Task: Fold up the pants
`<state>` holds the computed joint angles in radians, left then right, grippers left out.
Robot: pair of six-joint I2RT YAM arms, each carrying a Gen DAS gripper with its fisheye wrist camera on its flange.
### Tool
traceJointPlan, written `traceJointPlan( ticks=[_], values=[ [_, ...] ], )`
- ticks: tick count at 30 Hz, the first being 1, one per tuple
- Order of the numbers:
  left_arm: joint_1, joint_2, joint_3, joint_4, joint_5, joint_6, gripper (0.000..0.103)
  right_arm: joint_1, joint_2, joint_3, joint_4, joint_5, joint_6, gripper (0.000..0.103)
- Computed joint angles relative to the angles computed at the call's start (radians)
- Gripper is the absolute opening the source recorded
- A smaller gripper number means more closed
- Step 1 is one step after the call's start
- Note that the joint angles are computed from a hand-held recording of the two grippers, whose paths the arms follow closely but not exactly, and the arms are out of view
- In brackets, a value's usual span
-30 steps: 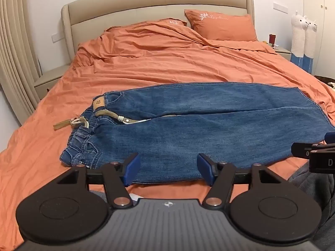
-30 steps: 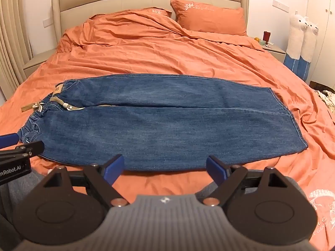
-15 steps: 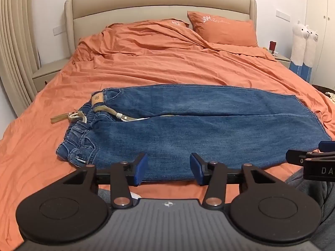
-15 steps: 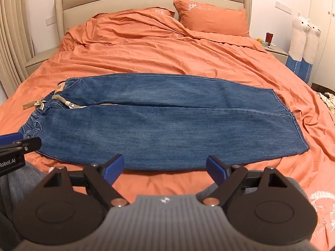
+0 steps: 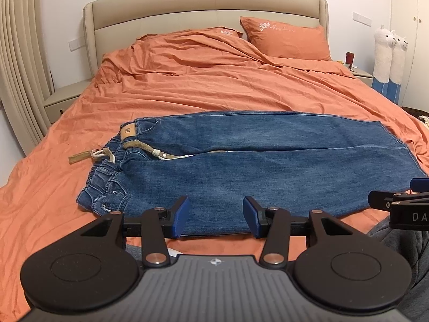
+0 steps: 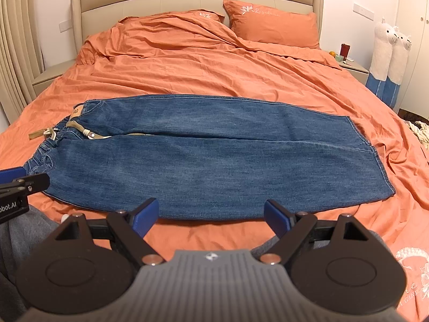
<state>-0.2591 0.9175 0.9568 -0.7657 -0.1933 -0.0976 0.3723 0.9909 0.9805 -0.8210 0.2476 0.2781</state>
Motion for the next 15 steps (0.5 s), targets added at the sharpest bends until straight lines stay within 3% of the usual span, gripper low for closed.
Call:
traceJointPlan(
  ticks=[15],
  values=[
    [0.001,-0.009,-0.002,0.006,-0.014,0.011,0.055,0.003,-0.004,0.001,-0.002,0.007,-0.001,0.082]
  ],
)
